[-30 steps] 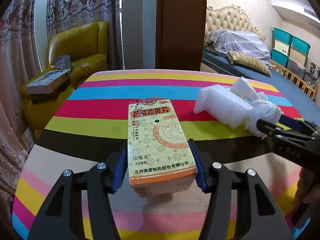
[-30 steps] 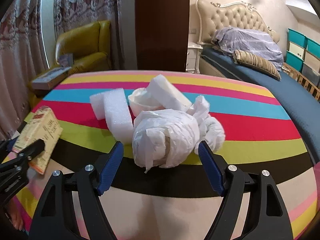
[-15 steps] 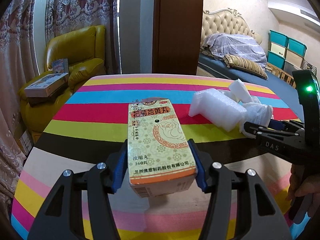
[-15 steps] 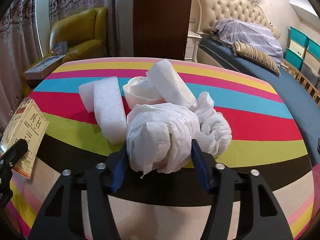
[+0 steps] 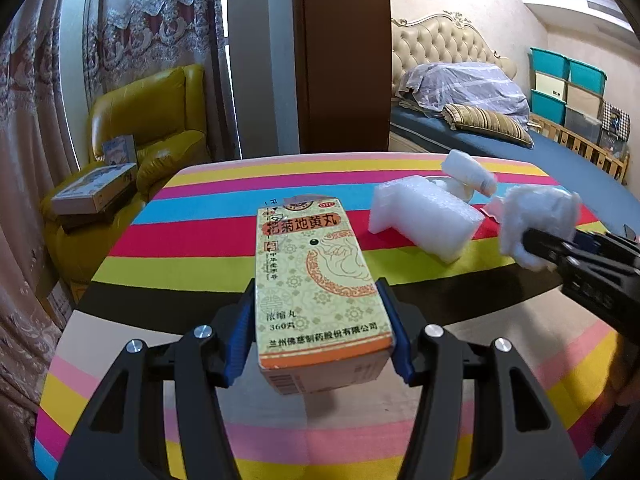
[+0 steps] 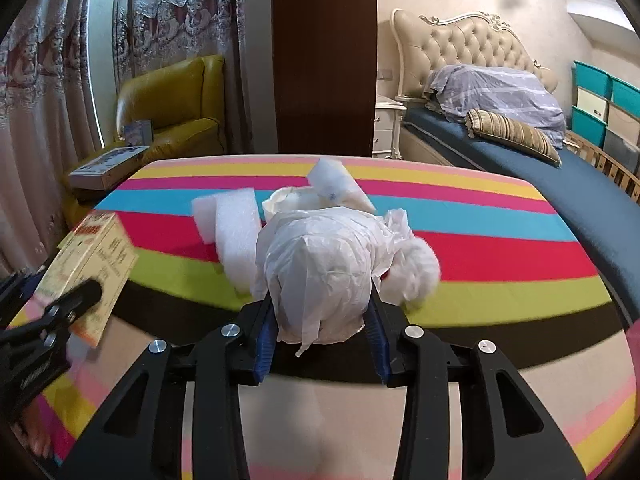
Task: Collect trash
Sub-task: 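Carry the medicine box and plastic bag over the wastebasket and open both tools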
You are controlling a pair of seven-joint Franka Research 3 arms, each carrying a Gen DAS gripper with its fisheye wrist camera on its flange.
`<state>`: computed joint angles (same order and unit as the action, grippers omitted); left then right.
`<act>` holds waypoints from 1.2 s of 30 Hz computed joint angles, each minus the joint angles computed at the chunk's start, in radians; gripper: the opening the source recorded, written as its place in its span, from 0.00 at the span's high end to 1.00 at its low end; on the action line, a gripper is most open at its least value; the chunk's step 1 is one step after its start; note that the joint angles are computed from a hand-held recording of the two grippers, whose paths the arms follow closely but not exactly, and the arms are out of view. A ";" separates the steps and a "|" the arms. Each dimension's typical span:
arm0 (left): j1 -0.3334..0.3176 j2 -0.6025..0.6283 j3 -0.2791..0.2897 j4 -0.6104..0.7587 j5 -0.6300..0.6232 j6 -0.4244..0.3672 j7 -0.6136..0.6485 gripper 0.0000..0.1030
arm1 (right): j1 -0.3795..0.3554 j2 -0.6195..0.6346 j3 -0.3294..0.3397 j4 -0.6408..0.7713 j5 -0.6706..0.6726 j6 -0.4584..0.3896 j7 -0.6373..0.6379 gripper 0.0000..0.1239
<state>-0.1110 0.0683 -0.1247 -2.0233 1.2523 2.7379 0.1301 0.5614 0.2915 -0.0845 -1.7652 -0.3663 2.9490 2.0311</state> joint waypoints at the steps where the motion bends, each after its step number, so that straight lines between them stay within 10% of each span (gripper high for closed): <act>1: -0.002 0.001 -0.001 0.002 0.008 -0.003 -0.002 0.47 | 0.013 -0.015 -0.016 -0.019 -0.024 0.006 0.019 0.69; 21: -0.022 0.021 -0.006 0.024 0.012 -0.054 0.062 0.47 | -0.135 -0.234 0.008 -0.273 -0.505 0.099 0.469 0.69; 36: -0.084 0.061 -0.033 0.047 -0.090 0.089 0.173 0.47 | -0.256 -0.450 0.073 -0.577 -0.092 0.250 0.031 0.69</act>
<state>-0.1948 0.1295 -0.1574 -1.9759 1.1621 2.8264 0.3027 0.3050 -0.1587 -0.0110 -2.3419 -0.4583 3.1989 2.0619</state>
